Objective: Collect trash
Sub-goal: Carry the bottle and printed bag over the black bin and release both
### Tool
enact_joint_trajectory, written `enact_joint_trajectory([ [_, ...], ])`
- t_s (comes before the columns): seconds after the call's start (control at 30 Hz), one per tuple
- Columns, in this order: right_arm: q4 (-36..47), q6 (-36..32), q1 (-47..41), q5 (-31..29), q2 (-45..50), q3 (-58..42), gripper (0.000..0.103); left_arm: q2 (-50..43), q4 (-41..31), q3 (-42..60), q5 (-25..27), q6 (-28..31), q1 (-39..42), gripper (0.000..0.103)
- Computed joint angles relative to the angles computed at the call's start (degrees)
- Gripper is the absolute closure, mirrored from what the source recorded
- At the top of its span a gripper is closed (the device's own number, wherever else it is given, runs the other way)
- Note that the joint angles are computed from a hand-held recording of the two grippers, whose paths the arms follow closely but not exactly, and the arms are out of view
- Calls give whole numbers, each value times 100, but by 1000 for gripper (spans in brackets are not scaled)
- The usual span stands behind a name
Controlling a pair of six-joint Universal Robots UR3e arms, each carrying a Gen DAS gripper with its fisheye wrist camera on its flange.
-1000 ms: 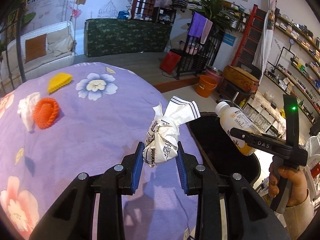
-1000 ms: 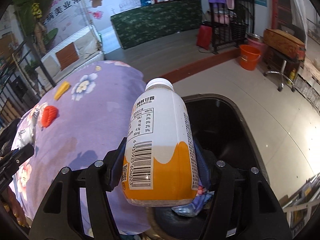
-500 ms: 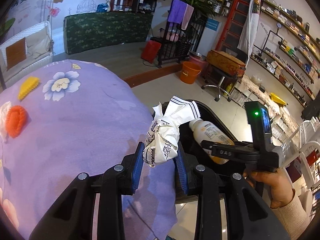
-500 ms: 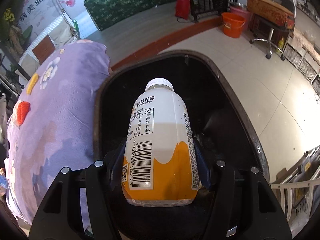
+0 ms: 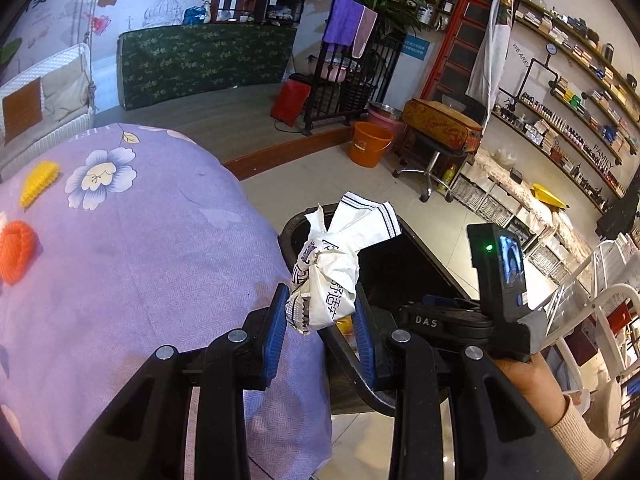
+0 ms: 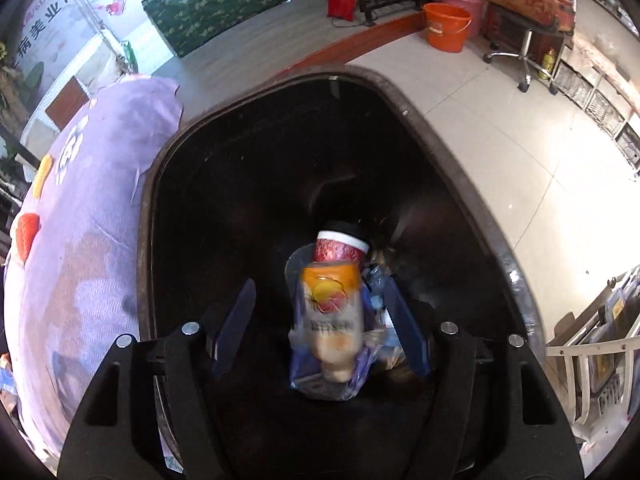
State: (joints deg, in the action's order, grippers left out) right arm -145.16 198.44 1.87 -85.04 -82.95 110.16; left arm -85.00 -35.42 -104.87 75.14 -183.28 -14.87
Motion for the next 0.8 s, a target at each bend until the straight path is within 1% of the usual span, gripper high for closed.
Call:
enact_joint_trajectory([
  [0.17, -128, 153, 31, -389, -425, 180, 35, -105, 7, 65, 15, -11, -112, 72],
  [0.3, -227, 189, -14, -807, -969, 435, 30, -350, 9, 296, 86, -17, -329, 72],
  [0.4, -207, 153, -59, -1128, -1293, 516, 29, -586, -57, 506, 138, 16, -514, 72],
  [0.43, -218, 142, -98, -1199, -1405, 555, 27, -660, -67, 567, 160, 10, -569, 72],
  [0.5, -212, 117, -231, -1252, -1603, 627, 25, -868, -133, 768, 168, -19, -679, 72],
  [0.63, -184, 86, -540, -1204, -1916, 796, 25, -1188, -249, 1062, 150, -140, -878, 72],
  [0.8, -159, 106, -718, -1215, -2097, 874, 25, -1531, -526, 1472, 286, -2, -1079, 72],
])
